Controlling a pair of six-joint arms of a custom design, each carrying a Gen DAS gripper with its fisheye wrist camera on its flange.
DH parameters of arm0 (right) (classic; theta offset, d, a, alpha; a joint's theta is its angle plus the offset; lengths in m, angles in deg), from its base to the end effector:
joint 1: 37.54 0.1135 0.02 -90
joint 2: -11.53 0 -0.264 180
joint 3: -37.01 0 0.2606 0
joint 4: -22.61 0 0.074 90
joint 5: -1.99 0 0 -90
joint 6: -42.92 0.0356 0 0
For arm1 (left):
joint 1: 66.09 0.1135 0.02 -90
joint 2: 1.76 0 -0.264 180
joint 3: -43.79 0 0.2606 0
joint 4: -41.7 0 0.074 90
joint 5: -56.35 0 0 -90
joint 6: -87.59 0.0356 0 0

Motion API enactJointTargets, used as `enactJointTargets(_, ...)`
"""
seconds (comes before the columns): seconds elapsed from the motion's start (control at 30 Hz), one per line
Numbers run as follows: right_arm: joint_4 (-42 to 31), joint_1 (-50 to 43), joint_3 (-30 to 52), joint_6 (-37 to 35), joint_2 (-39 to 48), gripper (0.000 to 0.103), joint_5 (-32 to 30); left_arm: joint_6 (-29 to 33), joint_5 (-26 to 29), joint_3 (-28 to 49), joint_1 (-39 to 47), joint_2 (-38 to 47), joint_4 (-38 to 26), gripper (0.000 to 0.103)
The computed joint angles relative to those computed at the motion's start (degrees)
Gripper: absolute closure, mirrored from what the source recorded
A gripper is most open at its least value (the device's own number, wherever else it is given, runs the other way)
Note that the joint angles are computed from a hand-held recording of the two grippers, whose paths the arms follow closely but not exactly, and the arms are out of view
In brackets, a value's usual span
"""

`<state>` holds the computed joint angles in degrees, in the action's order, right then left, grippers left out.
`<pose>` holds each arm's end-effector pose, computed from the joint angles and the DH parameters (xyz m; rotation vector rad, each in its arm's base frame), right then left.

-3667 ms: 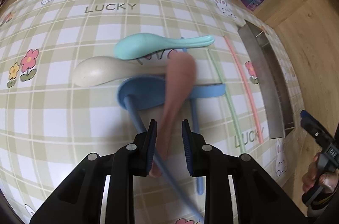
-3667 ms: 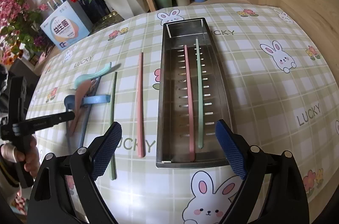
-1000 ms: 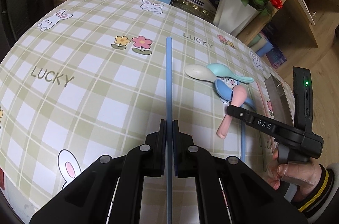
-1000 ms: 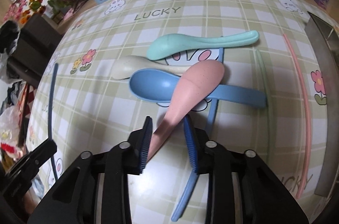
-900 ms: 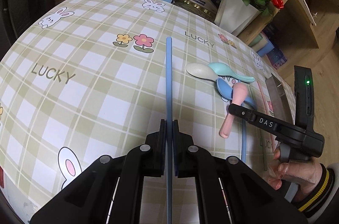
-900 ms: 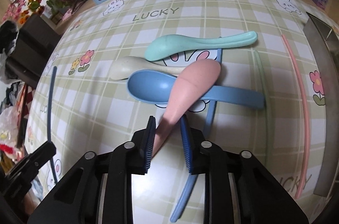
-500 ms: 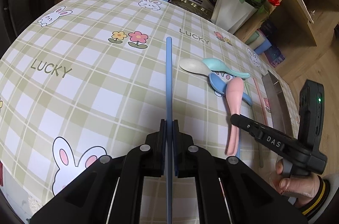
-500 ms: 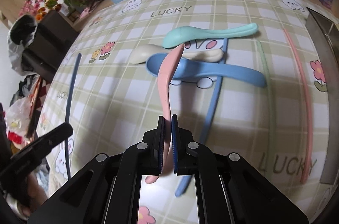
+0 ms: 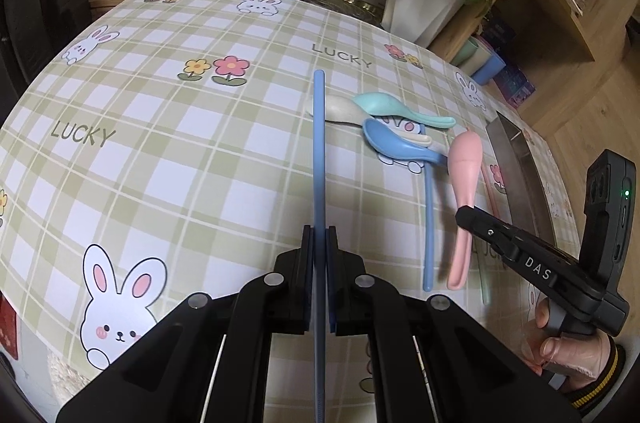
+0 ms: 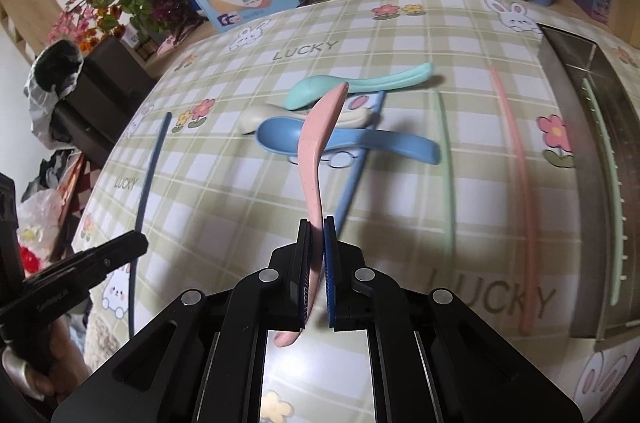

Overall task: Organize utensils
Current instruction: 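Carry the pink spoon into the steel tray with the right tool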

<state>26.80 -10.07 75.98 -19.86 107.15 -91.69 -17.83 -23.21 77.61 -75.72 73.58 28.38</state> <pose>0.2260 0.1200 0.0717 -0.0334 2.5480 0.4705 0.2070 -0.0417 0.1070 -0.0551 2.5526 -0.4030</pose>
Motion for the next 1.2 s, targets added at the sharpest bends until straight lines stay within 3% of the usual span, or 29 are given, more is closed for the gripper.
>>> enactJointTargets(0.27,0.40,-8.14,-7.05,-4.27,-9.78,0.097,-2.70,-3.25,-3.39,1.75,-6.12,0.59,-0.61,0.098)
enactJointTargets(0.4,-6.04,-17.92,-7.93,-12.74,-18.44,0.097,-4.76,-4.76,-4.39,3.88,-8.07,1.82,-0.77,0.098)
enactJointTargets(0.5,-10.51,-27.67,-5.53,-19.97,-19.65,0.097,-6.56,-5.72,-4.93,5.75,-9.62,3.05,-0.80,0.098)
enactJointTargets(0.63,-13.57,-37.61,1.06,-28.03,-12.87,0.097,-8.18,-6.86,-4.96,8.17,-11.36,4.67,-0.58,0.098)
enactJointTargets(0.73,-15.38,-40.18,7.47,-31.50,-4.53,0.097,-5.91,-7.35,-5.30,9.85,-12.91,5.95,-0.53,0.098)
enactJointTargets(0.97,-20.08,-37.20,18.80,-32.35,9.39,0.097,3.88,-7.86,-5.02,11.39,-13.83,8.30,0.16,0.098)
enactJointTargets(1.2,-23.48,-34.42,25.70,-32.29,15.37,0.097,10.01,-7.42,-3.27,10.94,-11.61,9.97,1.25,0.098)
